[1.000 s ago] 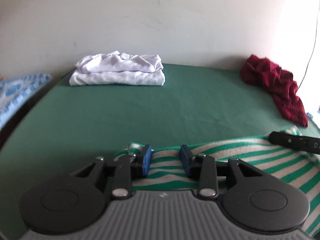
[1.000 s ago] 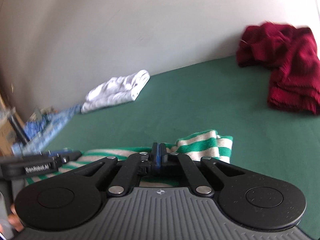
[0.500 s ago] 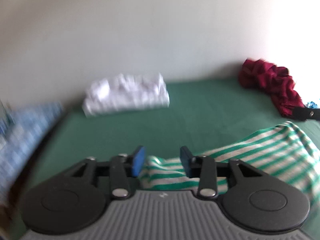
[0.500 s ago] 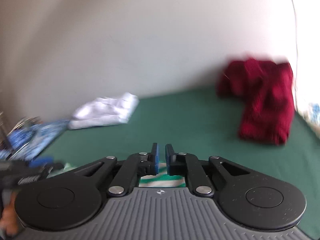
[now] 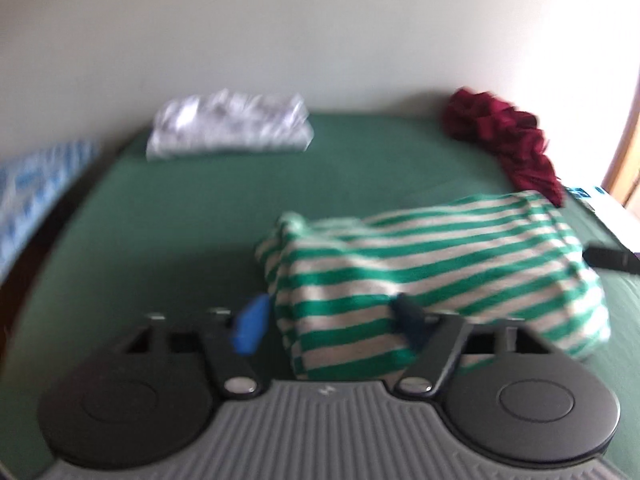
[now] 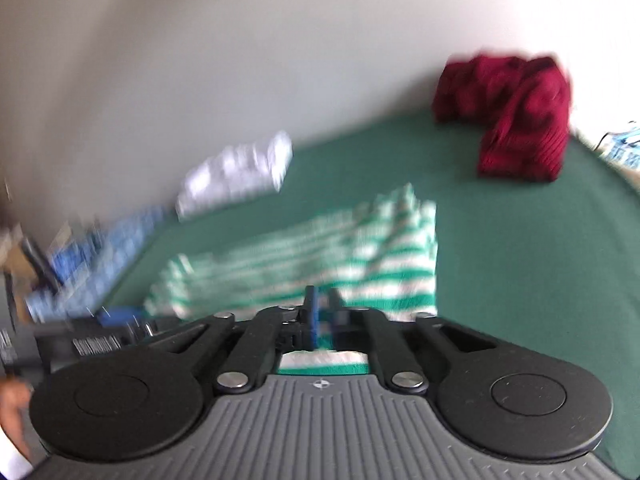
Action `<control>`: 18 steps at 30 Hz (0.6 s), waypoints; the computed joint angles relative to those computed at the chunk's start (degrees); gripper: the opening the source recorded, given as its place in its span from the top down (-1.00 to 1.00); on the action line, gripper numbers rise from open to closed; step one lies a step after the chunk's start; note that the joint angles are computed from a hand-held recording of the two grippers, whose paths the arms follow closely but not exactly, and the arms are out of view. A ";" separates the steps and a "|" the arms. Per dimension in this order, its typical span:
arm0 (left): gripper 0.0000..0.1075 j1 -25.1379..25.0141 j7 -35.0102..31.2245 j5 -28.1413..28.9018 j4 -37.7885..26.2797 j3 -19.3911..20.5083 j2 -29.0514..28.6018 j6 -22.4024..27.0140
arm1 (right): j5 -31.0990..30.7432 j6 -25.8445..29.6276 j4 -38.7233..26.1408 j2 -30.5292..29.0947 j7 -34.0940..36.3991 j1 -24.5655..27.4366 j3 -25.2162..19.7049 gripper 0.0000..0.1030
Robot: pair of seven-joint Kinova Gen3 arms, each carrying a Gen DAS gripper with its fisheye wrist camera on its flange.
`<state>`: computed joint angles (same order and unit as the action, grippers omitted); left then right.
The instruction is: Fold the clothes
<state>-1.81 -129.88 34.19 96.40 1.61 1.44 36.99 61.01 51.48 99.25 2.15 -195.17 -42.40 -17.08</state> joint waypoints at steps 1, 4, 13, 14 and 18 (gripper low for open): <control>-0.16 0.12 -1.67 0.91 1.59 -0.07 -1.92 -1.33 | 0.08 2.33 -0.02 -0.47 -0.84 -1.69 0.17 0.82; -0.12 4.60 -4.37 3.64 5.72 -4.49 -5.86 -3.58 | -3.62 9.32 -2.60 1.01 2.25 -5.04 0.51 0.77; -0.39 -0.17 9.33 -1.99 -1.37 -1.60 1.53 5.68 | -7.80 19.14 -10.08 8.58 12.83 -8.22 2.53 0.81; -0.46 -0.52 9.99 -2.25 -1.48 -1.34 2.09 5.30 | -8.04 18.14 -9.06 7.72 13.71 -8.02 2.70 0.81; -0.71 -2.32 12.55 -0.07 -1.89 -0.61 3.87 5.57 | -9.48 10.34 -3.74 3.51 13.55 -5.08 3.19 0.82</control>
<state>-4.14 -117.33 34.12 94.50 0.99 5.30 42.56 51.52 61.82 95.51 5.66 -181.62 -47.48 -13.89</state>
